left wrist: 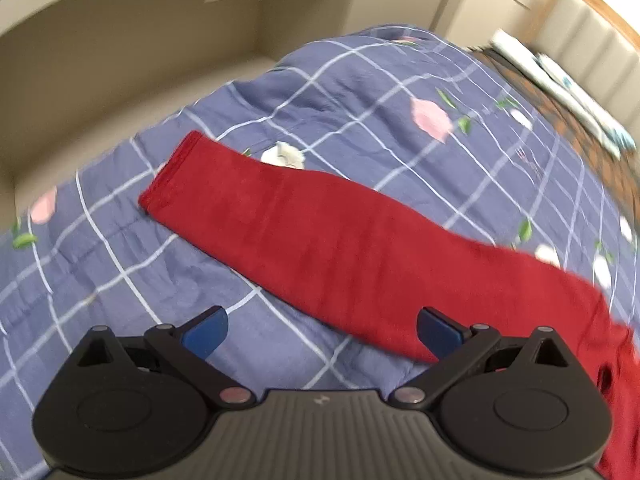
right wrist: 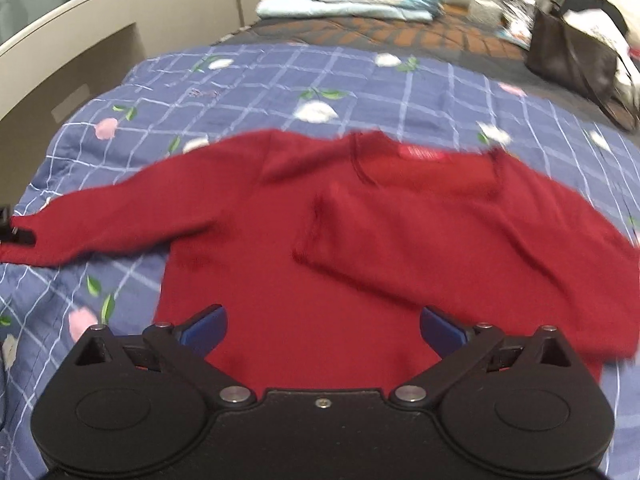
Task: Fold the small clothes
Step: 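Carry the held sleeve across the sweater chest and open the right gripper, then grasp the other sleeve cuff with the left gripper and lift it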
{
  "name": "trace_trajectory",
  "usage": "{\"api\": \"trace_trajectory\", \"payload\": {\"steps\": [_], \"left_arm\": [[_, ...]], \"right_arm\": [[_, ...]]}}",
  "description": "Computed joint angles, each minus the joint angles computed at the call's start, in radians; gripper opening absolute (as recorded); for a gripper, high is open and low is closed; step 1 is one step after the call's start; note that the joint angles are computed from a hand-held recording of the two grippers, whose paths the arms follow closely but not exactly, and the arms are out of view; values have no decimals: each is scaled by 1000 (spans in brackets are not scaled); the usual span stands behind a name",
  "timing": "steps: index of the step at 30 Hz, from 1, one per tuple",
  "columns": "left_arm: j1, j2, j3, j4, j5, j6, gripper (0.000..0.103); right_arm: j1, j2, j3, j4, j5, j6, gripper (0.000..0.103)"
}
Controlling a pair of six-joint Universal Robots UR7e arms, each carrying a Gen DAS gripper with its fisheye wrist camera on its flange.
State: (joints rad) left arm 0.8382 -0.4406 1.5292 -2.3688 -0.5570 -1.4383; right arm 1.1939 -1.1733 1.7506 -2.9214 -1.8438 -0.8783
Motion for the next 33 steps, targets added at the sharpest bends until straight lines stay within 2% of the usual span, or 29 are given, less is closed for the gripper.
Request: {"api": "trace_trajectory", "payload": {"steps": [5, 12, 18, 22, 24, 26, 27, 28, 29, 33], "left_arm": [[30, -11, 38, -81, 21, -97, 103], [65, -50, 103, -66, 42, -305, 102], [80, -74, 141, -38, 107, -454, 90], [94, -89, 147, -6, 126, -524, 67], [98, -92, 161, -51, 139, -516, 51], [97, -93, 172, -81, 153, -498, 28], [96, -94, 176, -92, 159, -489, 23], [95, -92, 183, -122, 166, -466, 11], [94, -90, 190, -160, 173, -434, 5], [78, -90, 201, -205, 215, -372, 2]], "right_arm": [[-17, -77, 102, -8, -27, 94, 102], [-25, -148, 191, 16, -57, 125, 102], [-30, -164, 202, 29, -65, 162, 102], [-31, -164, 205, 34, -71, 164, 102], [-31, -165, 209, 36, -74, 164, 102], [-31, -169, 211, 45, -75, 168, 102], [-31, -169, 214, 46, -75, 168, 102], [-31, -171, 217, 48, -75, 169, 102], [-31, -173, 219, 53, -75, 169, 102], [-32, -182, 226, 69, -70, 172, 102]]}}
